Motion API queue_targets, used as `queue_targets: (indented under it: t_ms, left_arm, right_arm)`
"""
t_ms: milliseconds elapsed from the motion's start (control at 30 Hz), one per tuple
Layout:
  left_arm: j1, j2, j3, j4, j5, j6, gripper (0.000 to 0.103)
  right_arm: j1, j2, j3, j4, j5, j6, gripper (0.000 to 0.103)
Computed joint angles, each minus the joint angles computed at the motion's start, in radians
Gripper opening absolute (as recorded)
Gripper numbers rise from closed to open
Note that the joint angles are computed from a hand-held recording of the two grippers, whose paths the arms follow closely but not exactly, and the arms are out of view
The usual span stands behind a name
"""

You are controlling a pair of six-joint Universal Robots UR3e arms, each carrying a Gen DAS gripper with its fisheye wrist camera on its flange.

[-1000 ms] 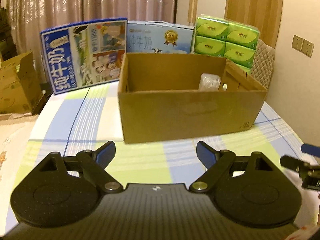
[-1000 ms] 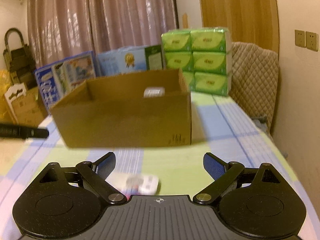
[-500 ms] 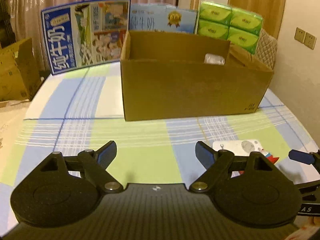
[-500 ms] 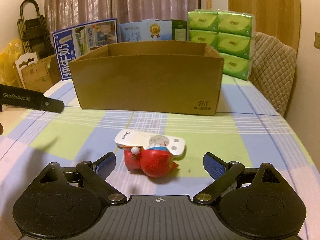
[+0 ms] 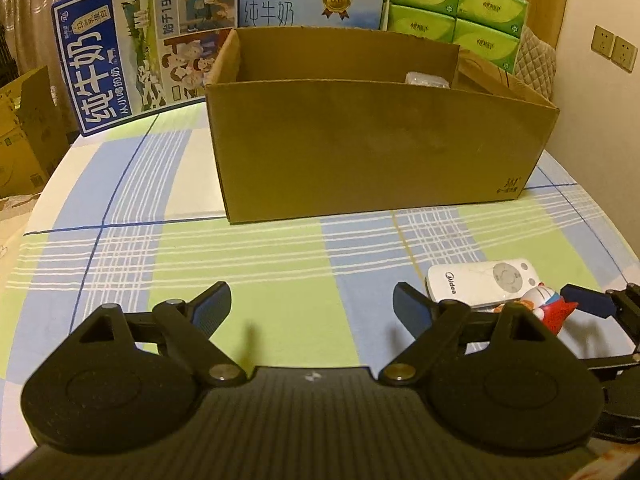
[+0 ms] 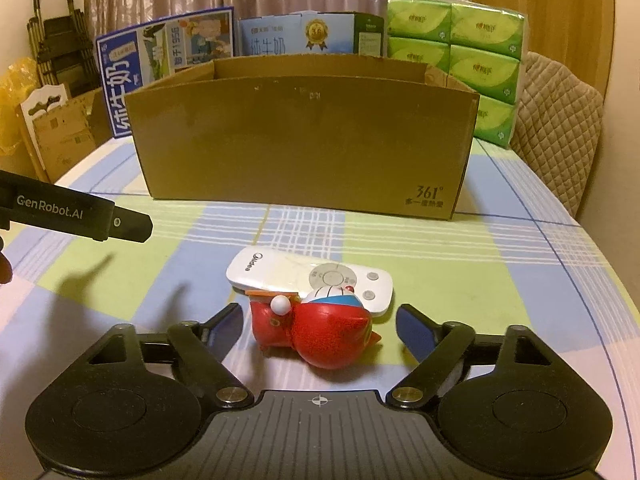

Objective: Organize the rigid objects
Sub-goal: 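Grasp the red cartoon figure with the right tool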

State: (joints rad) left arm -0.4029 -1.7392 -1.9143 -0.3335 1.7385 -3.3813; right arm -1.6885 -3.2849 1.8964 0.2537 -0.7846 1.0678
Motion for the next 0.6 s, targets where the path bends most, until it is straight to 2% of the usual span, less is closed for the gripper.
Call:
queue_targets:
  t_ms: [267, 600]
  left_arm:
    - [-0.008, -0.017, 0.017, 0.000, -0.011, 0.008, 0.086]
    - [-0.009, -0.022, 0.022, -0.004, -0.021, 0.013, 0.086]
  right_arm:
    - [-0.021, -0.031, -0.026, 0.060, -0.013, -0.040, 0.069]
    - [-0.024, -0.026, -0.028, 0.060, -0.013, -0.046, 0.065]
